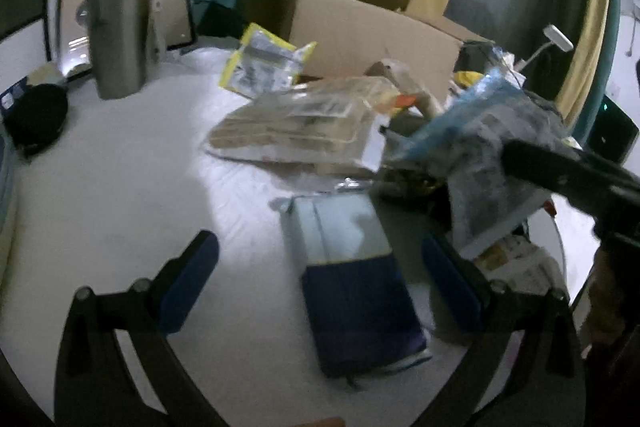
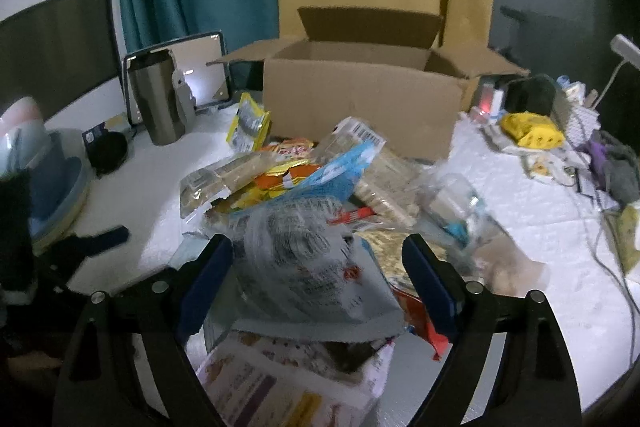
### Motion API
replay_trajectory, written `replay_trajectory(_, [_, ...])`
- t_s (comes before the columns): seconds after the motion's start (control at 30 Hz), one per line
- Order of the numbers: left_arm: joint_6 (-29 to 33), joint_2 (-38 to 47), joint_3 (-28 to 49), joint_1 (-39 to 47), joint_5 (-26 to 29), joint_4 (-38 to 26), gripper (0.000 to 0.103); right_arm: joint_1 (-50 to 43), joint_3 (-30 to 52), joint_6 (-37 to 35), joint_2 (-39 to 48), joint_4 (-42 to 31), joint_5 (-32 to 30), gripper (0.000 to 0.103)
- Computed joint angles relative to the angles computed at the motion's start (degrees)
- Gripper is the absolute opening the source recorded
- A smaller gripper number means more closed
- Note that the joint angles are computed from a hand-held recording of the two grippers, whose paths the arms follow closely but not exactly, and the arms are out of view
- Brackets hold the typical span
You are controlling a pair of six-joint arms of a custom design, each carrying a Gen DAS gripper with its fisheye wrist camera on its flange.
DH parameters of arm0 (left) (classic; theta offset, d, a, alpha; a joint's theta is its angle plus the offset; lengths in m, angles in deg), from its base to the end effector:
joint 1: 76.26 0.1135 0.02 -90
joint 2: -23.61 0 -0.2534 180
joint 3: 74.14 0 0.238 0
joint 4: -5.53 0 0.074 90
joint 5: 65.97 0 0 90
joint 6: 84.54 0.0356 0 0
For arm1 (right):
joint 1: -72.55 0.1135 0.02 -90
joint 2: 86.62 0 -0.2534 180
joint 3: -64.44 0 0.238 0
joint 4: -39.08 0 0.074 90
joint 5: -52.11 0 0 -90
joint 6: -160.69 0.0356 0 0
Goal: Organize snacks
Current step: 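Grasp the white printed snack bag with the right tool while the left tool grasps a blue-and-white packet, then carry both packets into the cardboard box and open both tools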
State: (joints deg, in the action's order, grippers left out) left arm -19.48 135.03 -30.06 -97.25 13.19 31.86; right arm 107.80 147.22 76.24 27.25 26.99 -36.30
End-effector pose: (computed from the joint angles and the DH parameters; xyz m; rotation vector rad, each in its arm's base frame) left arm 0.2698 -0.0964 0.0583 -0.1769 2.2727 -0.2059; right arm 0.3323 0.2337 0.1473 -0.5878 2.2719 0.3236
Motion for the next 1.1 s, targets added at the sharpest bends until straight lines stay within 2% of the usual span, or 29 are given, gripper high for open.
replay_trajectory(0.1, [0.68, 1.20, 4.89, -0.68, -0.18, -7.70, 0.099, -0.61, 1.83, -0.91, 1.93, -0.59, -3.29, 0.082])
replay_trajectory(0.13, [0.97, 1.83, 6.23, -0.90, 0.02, -9.25, 0.089, -0.87, 2.03, -1.23, 2.26, -0.40, -4.47, 0.081])
replay_trajectory(0.17, [1.08, 2.80, 8.08, -1.11, -0.09, -11.86, 0.082, -1.21, 2.27, -1.61, 2.65, -0.20, -5.71, 0.078])
replay_trajectory(0.2, [1.31, 3.42, 9.58, -1.58, -1.13, -14.04, 0.074, -1.50, 2.45, -1.87, 2.76, -0.29, -6.84, 0.073])
replay_trajectory(0.23, [1.59, 3.48, 9.84, -2.04, -1.92, -14.29, 0.061, -1.74, 2.87, -2.28, 3.09, -0.39, -7.88, 0.070])
replay_trajectory(0.3, [1.74, 4.01, 11.14, -3.01, -3.45, -16.04, 0.055, -2.23, 3.10, -3.45, 3.28, -0.30, -9.30, 0.060])
replay_trajectory(0.43, [0.63, 3.44, 12.37, -4.38, -3.27, -18.76, 0.053, -4.23, 2.68, -4.74, 2.81, 0.08, -13.80, 0.055])
replay_trajectory(0.53, [0.25, 1.17, 12.47, -6.37, -4.39, -19.95, 0.052, -6.36, 0.06, -4.36, 0.65, 3.03, -16.58, 0.054])
replay_trajectory(0.83, [0.74, -4.77, 16.74, -11.26, -9.66, -25.55, 0.052, -12.70, -4.95, -3.96, -5.04, 7.54, -20.18, 0.053])
replay_trajectory(1.1, [4.65, -4.66, 23.76, -9.49, -7.24, -27.92, 0.052, -17.35, -5.01, -3.90, -6.64, 9.64, -22.94, 0.053])
